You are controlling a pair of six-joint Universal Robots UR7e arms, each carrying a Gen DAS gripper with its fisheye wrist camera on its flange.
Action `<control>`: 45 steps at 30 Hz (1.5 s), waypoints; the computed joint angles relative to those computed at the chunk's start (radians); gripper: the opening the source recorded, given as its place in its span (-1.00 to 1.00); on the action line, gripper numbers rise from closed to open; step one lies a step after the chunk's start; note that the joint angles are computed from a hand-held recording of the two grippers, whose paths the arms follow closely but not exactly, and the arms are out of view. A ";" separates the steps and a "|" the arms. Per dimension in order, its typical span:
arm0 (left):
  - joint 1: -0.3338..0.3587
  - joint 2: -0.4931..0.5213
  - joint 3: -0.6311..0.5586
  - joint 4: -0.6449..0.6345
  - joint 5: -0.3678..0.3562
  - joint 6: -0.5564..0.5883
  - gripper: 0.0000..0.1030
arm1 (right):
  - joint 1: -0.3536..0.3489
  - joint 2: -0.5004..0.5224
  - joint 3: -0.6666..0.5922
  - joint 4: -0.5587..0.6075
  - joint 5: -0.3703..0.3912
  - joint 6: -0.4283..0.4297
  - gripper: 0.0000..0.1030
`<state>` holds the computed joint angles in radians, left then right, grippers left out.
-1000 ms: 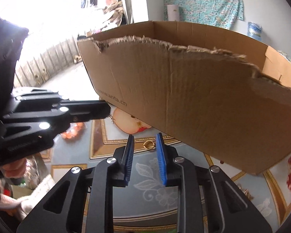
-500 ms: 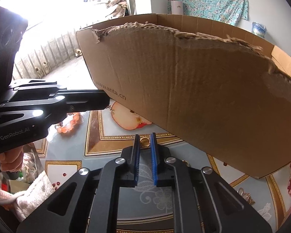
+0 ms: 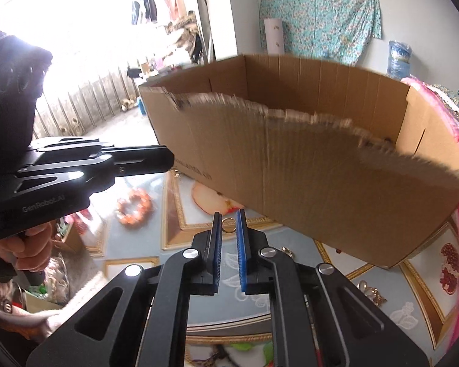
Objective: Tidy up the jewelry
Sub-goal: 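Carry the gold ring charm in the right gripper over the box, then open the right gripper to drop the ring charm into the box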
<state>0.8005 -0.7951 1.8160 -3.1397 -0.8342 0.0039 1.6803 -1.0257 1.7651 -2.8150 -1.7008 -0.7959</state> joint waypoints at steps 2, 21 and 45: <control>-0.013 -0.020 0.009 -0.031 -0.025 0.017 -0.99 | 0.006 -0.027 0.013 -0.008 0.036 0.002 -0.82; 0.036 0.099 -0.370 0.183 0.026 0.112 -0.99 | 0.063 0.149 -0.340 -0.013 -0.042 0.230 -0.81; 0.035 0.136 -0.410 0.221 0.193 0.004 -0.43 | 0.051 0.127 -0.329 -0.022 -0.011 0.251 -0.30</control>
